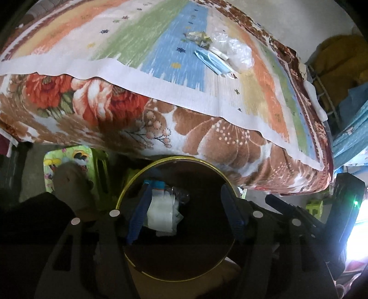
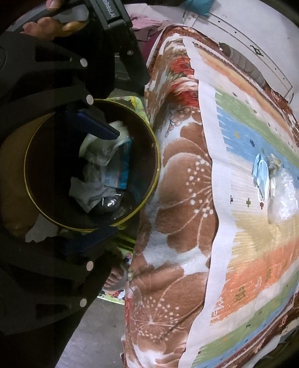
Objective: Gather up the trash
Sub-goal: 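Move both tools back over the bed toward the blue mask and plastic bag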
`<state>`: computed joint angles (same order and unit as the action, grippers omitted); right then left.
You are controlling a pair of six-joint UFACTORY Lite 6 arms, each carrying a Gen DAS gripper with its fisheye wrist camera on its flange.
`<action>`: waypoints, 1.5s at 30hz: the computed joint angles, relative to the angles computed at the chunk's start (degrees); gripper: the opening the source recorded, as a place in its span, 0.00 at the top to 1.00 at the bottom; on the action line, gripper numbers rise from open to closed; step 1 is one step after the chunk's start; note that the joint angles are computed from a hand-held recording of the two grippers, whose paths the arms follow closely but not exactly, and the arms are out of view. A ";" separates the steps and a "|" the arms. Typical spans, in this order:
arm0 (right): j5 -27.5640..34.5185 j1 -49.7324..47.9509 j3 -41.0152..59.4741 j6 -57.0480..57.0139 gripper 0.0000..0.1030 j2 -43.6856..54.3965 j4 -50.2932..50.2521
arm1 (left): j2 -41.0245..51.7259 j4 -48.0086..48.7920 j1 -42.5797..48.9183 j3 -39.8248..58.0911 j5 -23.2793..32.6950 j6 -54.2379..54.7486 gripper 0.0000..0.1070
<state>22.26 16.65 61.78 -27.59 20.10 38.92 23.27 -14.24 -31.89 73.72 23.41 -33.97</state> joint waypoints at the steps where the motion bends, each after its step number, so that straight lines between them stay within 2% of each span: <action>1: -0.10 -0.02 0.07 -0.09 0.28 -0.20 0.09 | -0.19 0.99 -0.14 0.14 -0.02 -0.79 0.39; 9: -1.80 -0.50 1.57 1.60 0.21 -2.51 -3.31 | 0.17 4.90 1.00 3.98 1.98 -2.25 0.26; 12: 0.61 -2.49 4.55 -2.77 0.13 -1.96 0.10 | 0.59 5.82 2.23 5.77 2.79 -2.21 0.21; 15: 1.81 -3.71 7.87 -3.17 0.09 -1.78 -1.31 | 0.37 16.45 1.81 8.06 4.09 -10.52 0.09; 19: 2.31 -4.69 12.65 -0.24 0.09 0.10 -5.00 | 2.28 26.53 2.16 12.73 6.95 -17.64 0.09; 21: 3.28 -5.77 15.34 -1.25 0.09 1.65 -3.37 | 3.76 27.10 3.13 15.04 7.89 -17.35 0.09; 30: 1.54 -6.14 24.02 1.05 0.09 6.24 -6.36 | 11.16 15.40 7.51 25.87 9.81 -4.59 0.09; 36: 0.57 -6.02 30.20 1.28 0.09 10.03 -7.10 | 17.60 12.06 9.35 35.50 10.62 0.24 0.09; 45: 1.59 -5.42 42.56 4.45 0.09 18.34 -11.56 | 30.30 1.01 13.47 52.16 13.61 9.09 0.09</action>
<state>23.85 11.23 104.34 -23.14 38.44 27.36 53.58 -13.23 -18.42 125.88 37.02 -24.87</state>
